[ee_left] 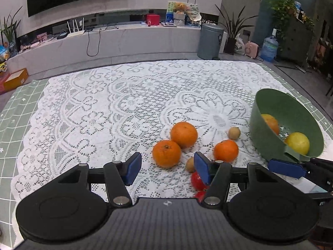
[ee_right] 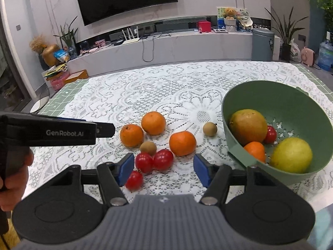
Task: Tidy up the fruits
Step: 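Withdraw both tools from the colander back toward the remaining fruit, then grasp an orange with the left tool while the right tool grasps another orange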
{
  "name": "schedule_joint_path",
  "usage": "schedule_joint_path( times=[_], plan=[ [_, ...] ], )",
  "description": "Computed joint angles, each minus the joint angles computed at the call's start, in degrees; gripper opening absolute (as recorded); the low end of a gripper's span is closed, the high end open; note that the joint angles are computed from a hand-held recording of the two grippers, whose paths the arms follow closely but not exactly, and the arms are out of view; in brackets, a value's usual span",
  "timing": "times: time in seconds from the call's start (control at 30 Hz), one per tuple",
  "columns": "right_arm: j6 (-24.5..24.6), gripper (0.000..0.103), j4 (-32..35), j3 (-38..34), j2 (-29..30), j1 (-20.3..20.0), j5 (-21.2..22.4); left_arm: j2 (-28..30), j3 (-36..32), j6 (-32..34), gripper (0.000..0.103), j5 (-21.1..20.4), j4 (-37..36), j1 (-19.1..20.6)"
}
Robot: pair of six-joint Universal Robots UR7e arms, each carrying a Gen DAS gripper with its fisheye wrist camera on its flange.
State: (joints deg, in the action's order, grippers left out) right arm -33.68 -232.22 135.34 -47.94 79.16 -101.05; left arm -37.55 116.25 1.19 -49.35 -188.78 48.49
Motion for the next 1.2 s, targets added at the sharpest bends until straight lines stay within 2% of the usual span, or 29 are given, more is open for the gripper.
schedule_joint_path(
  times=[0.33,0.5,0.57,0.77,1.0,1.2],
  plan=[
    [2.2,0.052,-3.5,-5.3,5.4,1.2,-4.3,1.7,-2.5,1.0,0.068,-2.4,-1.0,2.9],
    [3.6,0.051,-3.8,-7.1,6.8,1.0,-5.0,2.8,-3.0,1.2,0.068,-4.2,-3.2,4.1],
    [3.7,0.047,-4.3,-7.6,7.4,0.9,-5.1,3.4,-3.3,1.1,0.068,-4.5,-4.0,4.5],
    [2.1,0.046,-6.4,-9.3,9.6,1.1,-4.9,4.6,-4.3,0.1,0.068,-5.1,-4.8,5.3],
    [2.9,0.046,-4.7,-11.7,11.1,1.9,-8.5,5.4,-5.6,-1.4,0.068,-6.0,-2.9,6.1],
    [4.4,0.047,-5.3,-13.1,12.2,1.8,-9.2,5.9,-6.3,-2.9,0.068,-6.7,-2.8,6.7]
  ],
)
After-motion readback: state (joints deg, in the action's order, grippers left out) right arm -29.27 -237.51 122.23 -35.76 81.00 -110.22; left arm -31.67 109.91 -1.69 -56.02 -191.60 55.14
